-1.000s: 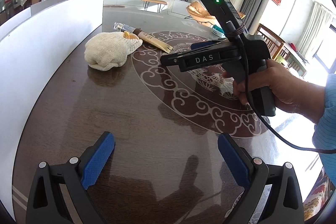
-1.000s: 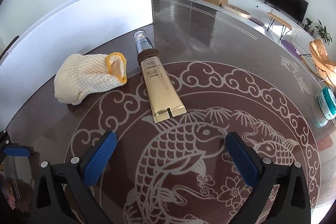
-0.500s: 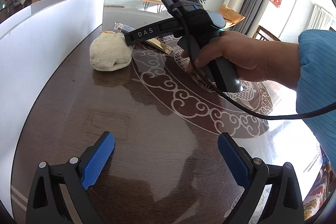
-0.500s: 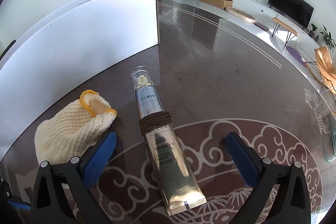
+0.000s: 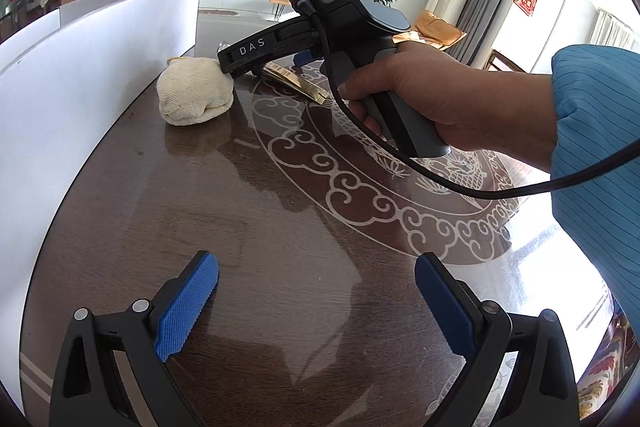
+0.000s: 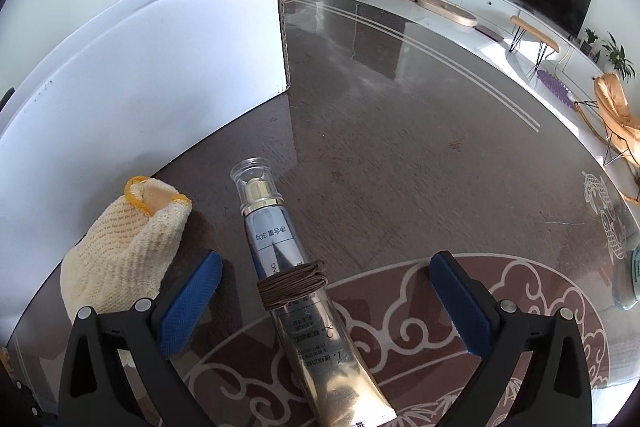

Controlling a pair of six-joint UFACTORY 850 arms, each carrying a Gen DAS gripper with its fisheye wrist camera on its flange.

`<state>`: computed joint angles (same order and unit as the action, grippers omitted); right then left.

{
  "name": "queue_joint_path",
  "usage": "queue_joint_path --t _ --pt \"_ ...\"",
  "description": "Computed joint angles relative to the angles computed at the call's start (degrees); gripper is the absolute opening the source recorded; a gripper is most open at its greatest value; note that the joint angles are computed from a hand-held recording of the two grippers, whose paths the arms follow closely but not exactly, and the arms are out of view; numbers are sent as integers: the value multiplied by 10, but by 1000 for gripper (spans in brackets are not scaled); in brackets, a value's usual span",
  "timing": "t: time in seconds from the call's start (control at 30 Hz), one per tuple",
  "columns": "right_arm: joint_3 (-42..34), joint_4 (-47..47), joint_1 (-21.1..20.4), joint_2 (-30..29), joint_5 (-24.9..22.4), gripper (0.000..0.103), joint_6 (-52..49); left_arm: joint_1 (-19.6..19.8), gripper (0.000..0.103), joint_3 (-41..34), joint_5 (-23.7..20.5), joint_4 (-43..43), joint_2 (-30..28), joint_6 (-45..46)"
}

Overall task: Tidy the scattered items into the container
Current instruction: 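Reach the open right gripper to the gold-and-silver cosmetic tube, then close the right gripper on the cosmetic tube and lift it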

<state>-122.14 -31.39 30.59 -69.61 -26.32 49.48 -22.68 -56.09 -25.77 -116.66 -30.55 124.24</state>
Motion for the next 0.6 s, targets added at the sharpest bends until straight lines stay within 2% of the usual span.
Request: queue_joint_path --t 0.07,0.13,0.17,0.2,0.23,0.4,0.6 --pt "29 -41 3 15 22 91 40 0 101 0 0 0 0 0" --pt "53 -89 5 28 36 64 91 0 101 0 0 0 0 0" --pt "63 -107 5 34 40 57 112 0 101 0 0 0 0 0" --pt "73 -125 6 40 41 40 133 0 101 0 0 0 0 0" --pt "82 -136 5 45 41 30 149 0 101 1 0 -1 1 1" --pt "152 -246 13 82 36 30 290 -1 101 3 -2 -2 2 1" --pt "309 -425 19 168 13 30 558 -4 101 2 2 -8 0 5"
